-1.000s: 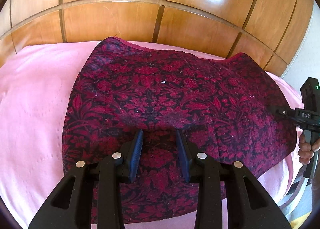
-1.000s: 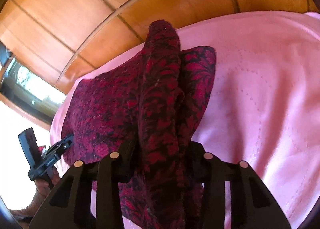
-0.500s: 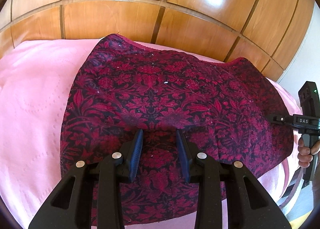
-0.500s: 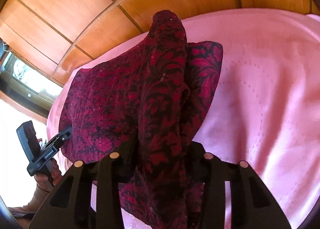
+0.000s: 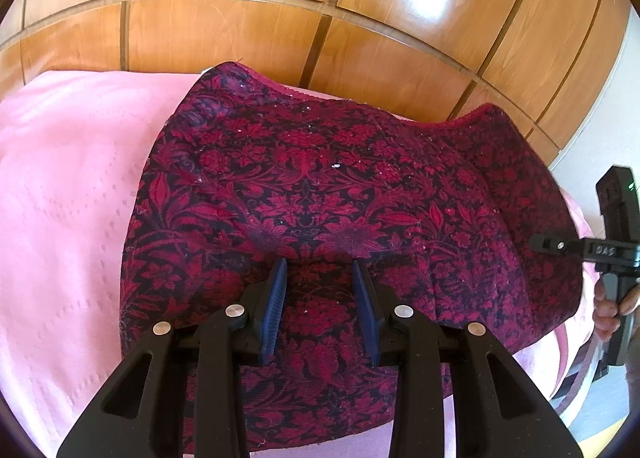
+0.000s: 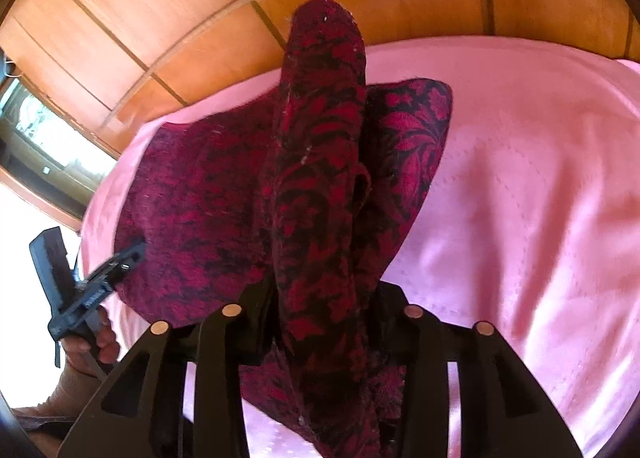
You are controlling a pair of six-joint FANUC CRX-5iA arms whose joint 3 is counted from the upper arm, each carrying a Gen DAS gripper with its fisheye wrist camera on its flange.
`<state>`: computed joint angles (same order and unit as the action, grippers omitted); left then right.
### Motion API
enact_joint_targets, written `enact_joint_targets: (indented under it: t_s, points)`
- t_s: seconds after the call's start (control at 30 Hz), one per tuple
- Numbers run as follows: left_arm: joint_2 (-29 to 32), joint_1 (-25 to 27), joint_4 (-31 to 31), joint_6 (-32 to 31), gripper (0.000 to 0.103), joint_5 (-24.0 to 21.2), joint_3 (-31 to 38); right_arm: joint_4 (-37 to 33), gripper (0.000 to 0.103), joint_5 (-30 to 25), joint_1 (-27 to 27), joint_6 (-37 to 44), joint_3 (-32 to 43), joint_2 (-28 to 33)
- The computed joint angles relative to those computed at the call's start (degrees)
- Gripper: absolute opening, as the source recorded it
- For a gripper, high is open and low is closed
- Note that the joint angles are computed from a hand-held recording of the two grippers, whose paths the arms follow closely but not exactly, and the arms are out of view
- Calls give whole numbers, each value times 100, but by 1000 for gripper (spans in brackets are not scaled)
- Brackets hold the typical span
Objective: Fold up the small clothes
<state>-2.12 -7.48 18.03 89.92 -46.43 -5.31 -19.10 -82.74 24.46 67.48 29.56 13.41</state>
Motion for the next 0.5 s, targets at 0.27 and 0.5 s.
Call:
enact_joint_targets:
  t_s: [0.27,0.5]
  points:
    - [-79,25,274,-155,32,170,-220,48,37,-331,27,-213,339,141]
    - [-650,537,1598,-979,29,501,-1084,67,30,-293,305,-390,939,184]
